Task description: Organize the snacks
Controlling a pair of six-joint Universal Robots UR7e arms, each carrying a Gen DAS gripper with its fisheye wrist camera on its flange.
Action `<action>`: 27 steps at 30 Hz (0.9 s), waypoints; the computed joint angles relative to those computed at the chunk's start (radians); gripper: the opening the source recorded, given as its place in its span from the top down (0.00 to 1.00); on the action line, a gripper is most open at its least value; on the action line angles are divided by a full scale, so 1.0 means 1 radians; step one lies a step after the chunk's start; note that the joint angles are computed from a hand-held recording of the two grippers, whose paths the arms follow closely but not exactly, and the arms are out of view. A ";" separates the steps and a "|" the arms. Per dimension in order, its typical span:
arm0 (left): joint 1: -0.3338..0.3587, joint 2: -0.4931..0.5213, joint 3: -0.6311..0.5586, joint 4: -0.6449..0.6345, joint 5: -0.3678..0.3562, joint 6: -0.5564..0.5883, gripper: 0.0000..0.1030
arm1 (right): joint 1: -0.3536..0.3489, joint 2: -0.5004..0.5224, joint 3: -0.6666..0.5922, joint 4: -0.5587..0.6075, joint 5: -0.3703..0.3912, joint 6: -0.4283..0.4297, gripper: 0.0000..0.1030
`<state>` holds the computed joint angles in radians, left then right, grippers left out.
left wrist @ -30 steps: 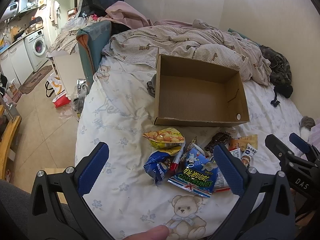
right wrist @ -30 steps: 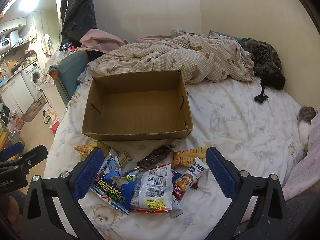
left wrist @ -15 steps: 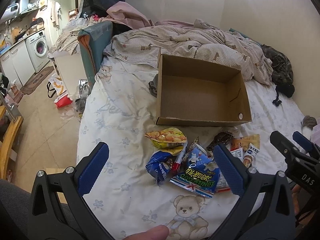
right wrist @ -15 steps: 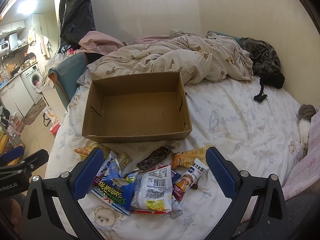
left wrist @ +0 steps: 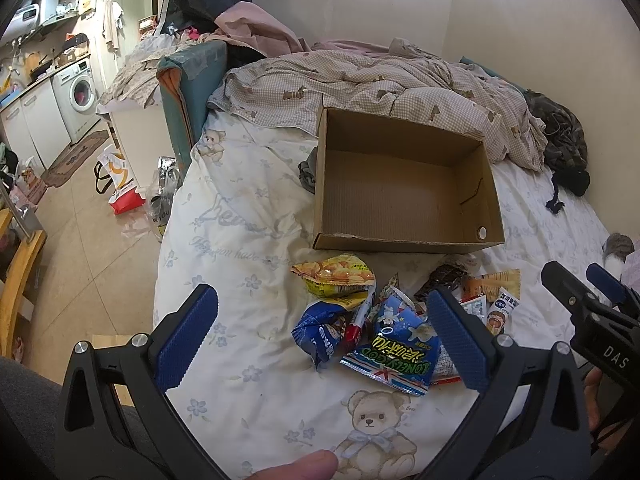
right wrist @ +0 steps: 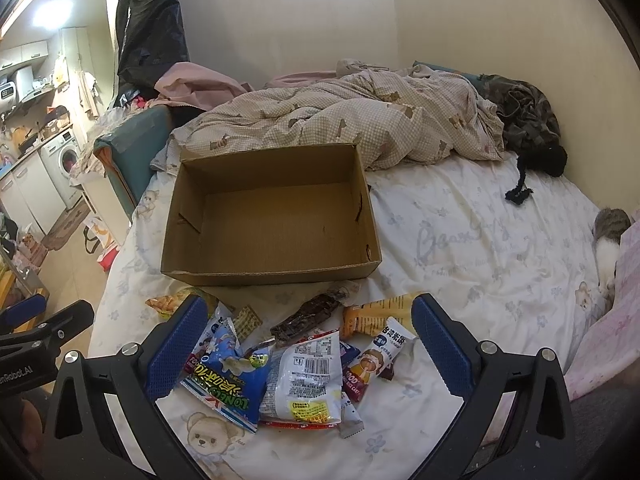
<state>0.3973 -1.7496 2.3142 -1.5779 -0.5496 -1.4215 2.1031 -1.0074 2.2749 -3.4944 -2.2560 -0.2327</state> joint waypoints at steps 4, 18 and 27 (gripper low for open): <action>0.000 0.000 0.001 0.000 0.001 0.000 0.00 | -0.001 0.001 0.001 -0.002 -0.002 0.000 0.00; 0.002 -0.006 0.007 -0.003 -0.003 -0.001 0.00 | -0.005 0.003 0.004 -0.007 0.001 0.001 0.00; 0.003 -0.016 0.014 0.002 -0.005 0.004 0.00 | -0.011 0.005 0.015 -0.014 0.015 0.011 0.00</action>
<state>0.4005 -1.7653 2.3286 -1.5763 -0.5549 -1.4175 2.0919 -1.0025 2.2902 -3.5089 -2.2413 -0.2217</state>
